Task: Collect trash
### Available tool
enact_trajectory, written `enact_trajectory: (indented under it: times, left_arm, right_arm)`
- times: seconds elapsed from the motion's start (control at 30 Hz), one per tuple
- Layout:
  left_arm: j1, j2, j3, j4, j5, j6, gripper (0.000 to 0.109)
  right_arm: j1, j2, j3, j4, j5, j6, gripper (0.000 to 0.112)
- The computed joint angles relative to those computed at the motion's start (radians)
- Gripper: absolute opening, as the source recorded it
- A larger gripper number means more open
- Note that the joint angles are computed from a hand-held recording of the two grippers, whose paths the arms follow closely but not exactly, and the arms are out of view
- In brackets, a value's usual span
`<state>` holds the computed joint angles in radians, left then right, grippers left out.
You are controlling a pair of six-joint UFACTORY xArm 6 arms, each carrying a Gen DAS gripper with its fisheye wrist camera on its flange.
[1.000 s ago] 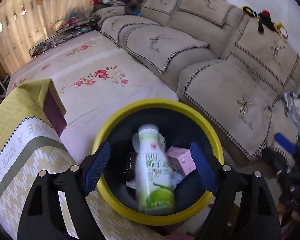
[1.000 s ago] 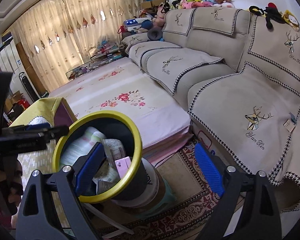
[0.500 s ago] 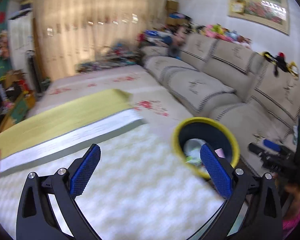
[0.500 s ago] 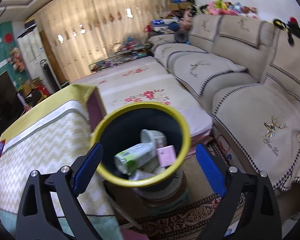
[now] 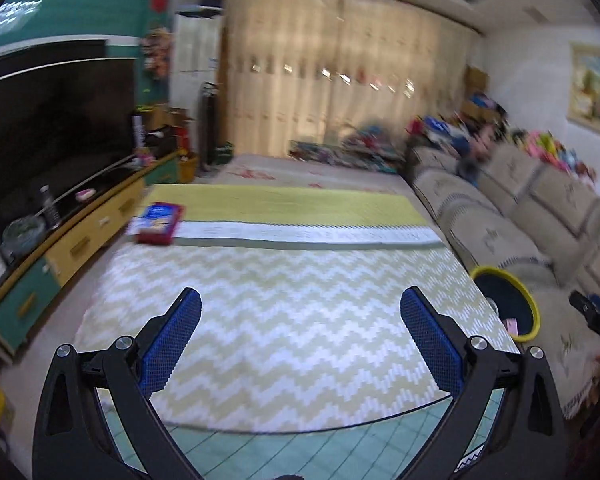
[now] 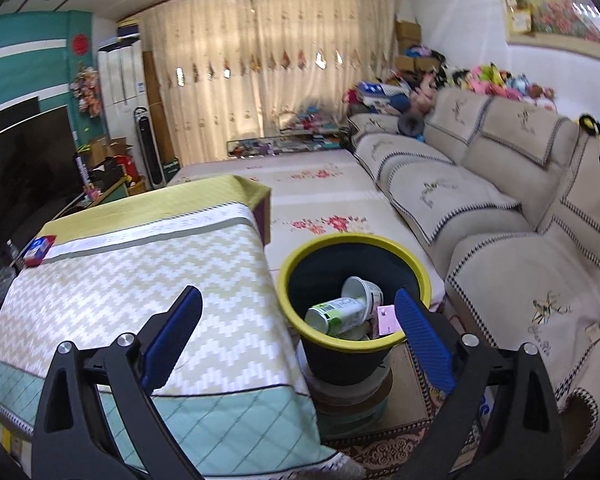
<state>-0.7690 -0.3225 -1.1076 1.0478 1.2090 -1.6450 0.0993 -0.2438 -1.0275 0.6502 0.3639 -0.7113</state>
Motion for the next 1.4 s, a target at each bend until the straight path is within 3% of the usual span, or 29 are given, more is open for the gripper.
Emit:
enact_trajectory:
  times: [0.07, 0.23, 0.37, 0.6, 1.4]
  left_arm:
    - [-0.053, -0.047, 0.039, 0.028, 0.069, -0.052, 0.098]
    - [-0.144, -0.029, 0.007, 0.061, 0.144, -0.064, 0.098]
    - [-0.247, -0.011, -0.024, 0.123, 0.255, -0.082, 0.098]
    - [-0.295, 0.0, -0.051, 0.119, 0.308, -0.092, 0.098]
    - [-0.282, 0.018, -0.081, 0.105, 0.289, -0.084, 0.098]
  right_arm:
    - [0.008, -0.046, 0.03, 0.008, 0.0, -0.016, 0.093]
    - [0.009, -0.133, 0.082, 0.06, 0.018, -0.06, 0.093]
    - [0.008, -0.186, 0.113, 0.095, 0.031, -0.089, 0.094]
    - [0.001, -0.223, 0.138, 0.127, 0.066, -0.11, 0.094]
    - [-0.004, -0.21, 0.118, 0.164, 0.085, -0.13, 0.095]
